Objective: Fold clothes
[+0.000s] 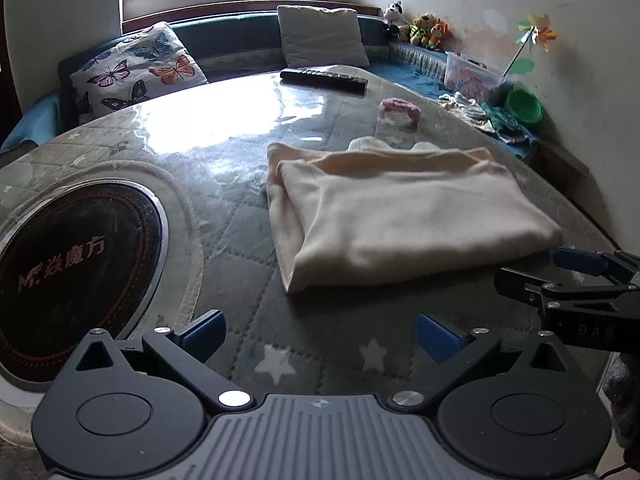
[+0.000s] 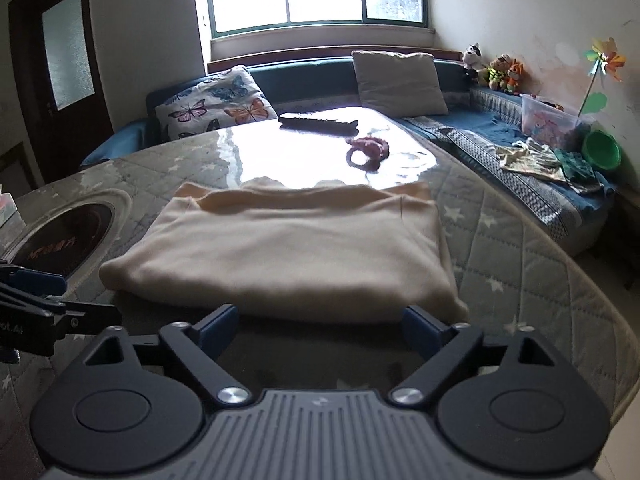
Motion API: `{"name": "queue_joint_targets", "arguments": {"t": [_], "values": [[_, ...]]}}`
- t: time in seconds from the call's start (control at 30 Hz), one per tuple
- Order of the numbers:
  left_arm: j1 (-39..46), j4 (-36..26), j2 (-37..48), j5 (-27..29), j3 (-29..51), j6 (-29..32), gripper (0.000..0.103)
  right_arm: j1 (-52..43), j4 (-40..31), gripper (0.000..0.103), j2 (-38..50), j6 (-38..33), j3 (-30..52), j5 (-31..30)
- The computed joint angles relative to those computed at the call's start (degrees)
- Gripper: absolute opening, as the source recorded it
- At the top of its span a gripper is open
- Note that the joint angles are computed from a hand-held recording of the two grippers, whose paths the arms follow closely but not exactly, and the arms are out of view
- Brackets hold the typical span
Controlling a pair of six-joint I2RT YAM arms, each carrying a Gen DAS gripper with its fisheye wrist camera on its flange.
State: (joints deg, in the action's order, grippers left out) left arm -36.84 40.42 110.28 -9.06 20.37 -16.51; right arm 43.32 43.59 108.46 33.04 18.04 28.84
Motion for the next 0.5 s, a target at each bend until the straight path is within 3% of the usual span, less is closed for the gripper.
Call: {"name": "queue_joint_targets", "arguments": {"t": [0.3,0.5], "values": [[-0.39,1.66,1.04,-0.34,-1.56,0.38,0.103,3.83,-5.14,0.103,0.58,4.66,1.73,4.01],[-0.73,1.57,1.58,-0.66,-1.66,-0.02,0.103,4.89,-7.45,0.103,1.2,7.58,2.39,5.28]]}}
